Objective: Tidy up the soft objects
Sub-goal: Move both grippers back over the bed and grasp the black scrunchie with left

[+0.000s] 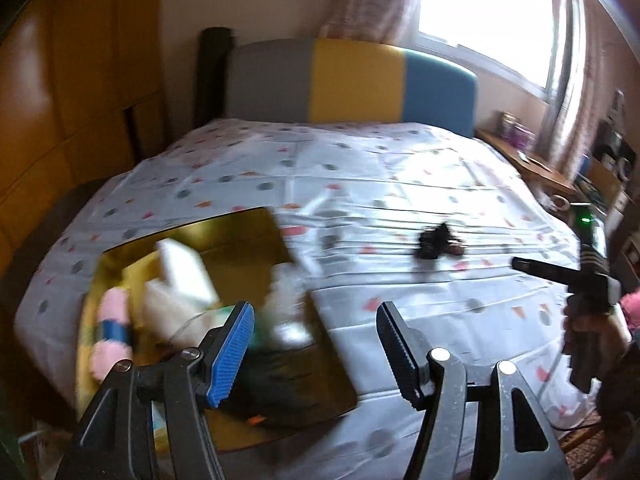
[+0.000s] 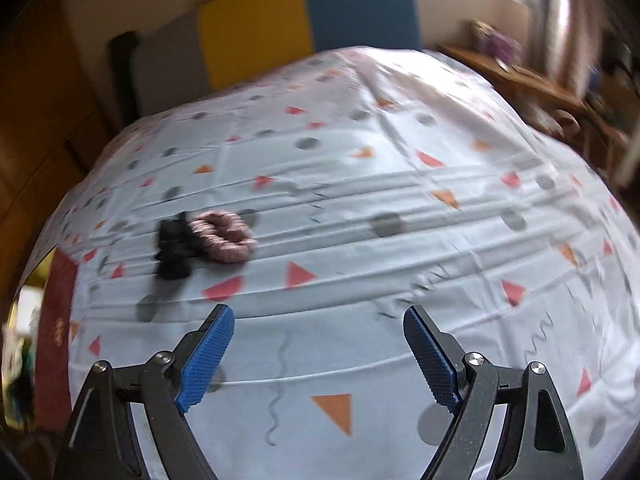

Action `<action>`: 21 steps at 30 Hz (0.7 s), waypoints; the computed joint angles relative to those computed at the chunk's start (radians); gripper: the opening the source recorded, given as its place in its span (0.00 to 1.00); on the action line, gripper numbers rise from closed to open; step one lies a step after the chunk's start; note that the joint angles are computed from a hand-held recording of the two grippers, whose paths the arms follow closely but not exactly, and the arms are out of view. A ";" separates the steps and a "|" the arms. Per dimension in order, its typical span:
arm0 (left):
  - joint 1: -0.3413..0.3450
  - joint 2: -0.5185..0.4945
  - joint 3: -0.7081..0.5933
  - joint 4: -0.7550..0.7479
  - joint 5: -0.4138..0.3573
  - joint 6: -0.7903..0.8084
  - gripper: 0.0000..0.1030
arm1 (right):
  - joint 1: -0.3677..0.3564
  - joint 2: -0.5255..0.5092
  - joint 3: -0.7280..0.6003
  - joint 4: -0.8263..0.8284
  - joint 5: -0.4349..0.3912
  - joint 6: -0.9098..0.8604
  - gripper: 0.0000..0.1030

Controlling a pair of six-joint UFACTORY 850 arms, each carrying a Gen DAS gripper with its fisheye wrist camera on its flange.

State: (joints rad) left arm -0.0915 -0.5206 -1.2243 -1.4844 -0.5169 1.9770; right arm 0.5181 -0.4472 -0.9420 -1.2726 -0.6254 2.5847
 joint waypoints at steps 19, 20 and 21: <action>-0.276 -0.246 -0.271 0.434 0.031 -0.575 0.69 | -0.016 0.067 0.087 -0.110 0.031 0.280 0.87; -0.288 -0.266 -0.295 0.458 0.038 -0.607 0.72 | -0.018 0.069 0.090 -0.126 0.041 0.297 0.87; -0.296 -0.283 -0.318 0.479 0.036 -0.636 0.75 | -0.020 0.069 0.092 -0.133 0.048 0.304 0.87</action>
State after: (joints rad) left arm -0.3880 -0.8040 -1.5420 -1.0049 -0.4809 1.3413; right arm 0.4978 -0.3777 -0.8502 -1.4055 -0.5776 2.8888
